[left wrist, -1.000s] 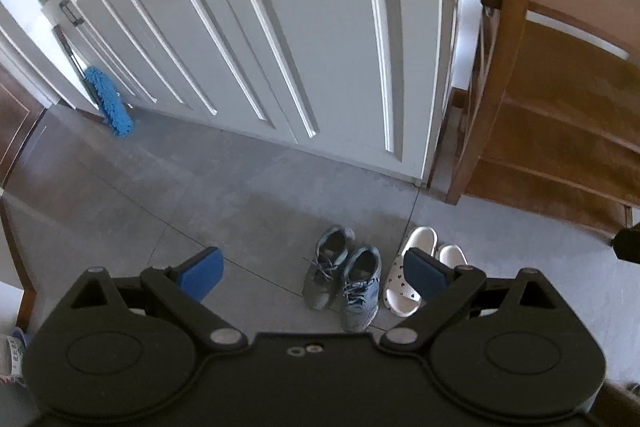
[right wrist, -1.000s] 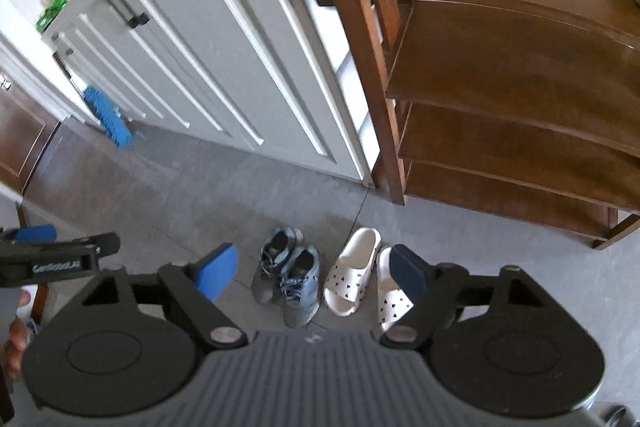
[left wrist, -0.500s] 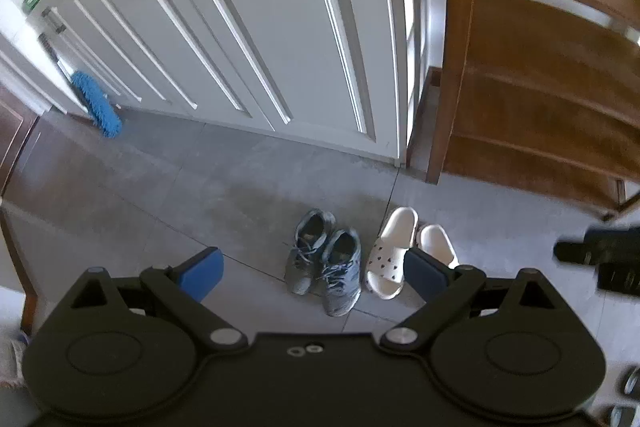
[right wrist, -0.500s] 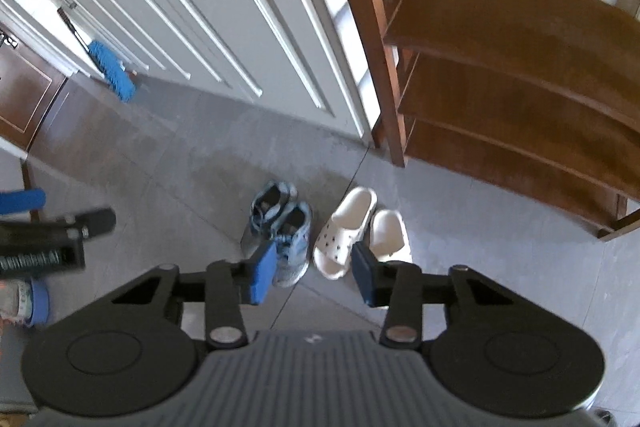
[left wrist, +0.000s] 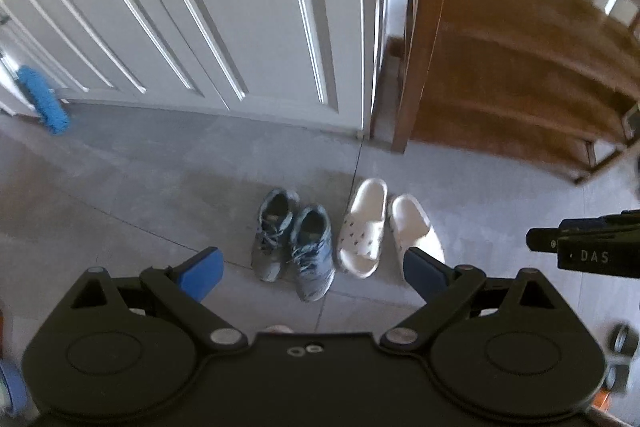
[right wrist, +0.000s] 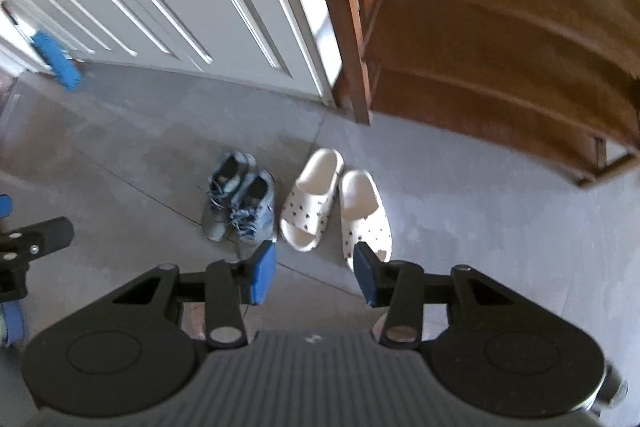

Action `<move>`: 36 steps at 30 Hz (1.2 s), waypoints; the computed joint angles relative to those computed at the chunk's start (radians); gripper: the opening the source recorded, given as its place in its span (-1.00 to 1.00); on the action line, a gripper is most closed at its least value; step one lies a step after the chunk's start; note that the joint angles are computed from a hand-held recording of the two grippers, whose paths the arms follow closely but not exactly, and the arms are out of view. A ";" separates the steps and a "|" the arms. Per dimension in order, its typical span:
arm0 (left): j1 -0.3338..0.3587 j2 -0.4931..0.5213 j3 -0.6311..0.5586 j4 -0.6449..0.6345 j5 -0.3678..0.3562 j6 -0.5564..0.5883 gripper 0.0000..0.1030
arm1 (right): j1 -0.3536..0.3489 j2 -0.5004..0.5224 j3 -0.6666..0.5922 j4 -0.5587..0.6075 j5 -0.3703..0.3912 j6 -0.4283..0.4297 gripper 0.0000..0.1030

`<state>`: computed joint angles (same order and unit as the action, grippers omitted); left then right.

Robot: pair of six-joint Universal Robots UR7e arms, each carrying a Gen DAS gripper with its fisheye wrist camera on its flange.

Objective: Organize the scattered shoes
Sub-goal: 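Lower the open right tool over the straps of both white slides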

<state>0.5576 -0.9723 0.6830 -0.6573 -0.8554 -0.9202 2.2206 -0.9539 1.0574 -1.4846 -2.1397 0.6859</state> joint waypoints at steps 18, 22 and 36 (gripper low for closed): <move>0.217 -0.245 0.439 -0.283 0.133 0.281 0.88 | 0.011 0.136 0.168 -0.252 0.046 0.045 0.10; 0.239 -0.274 0.602 -0.427 0.102 0.237 0.88 | -0.066 0.083 0.343 -0.323 0.000 0.040 0.09; 0.301 -0.356 1.103 -0.940 0.042 0.454 0.88 | -0.336 0.119 0.791 -0.889 -0.126 -0.198 0.10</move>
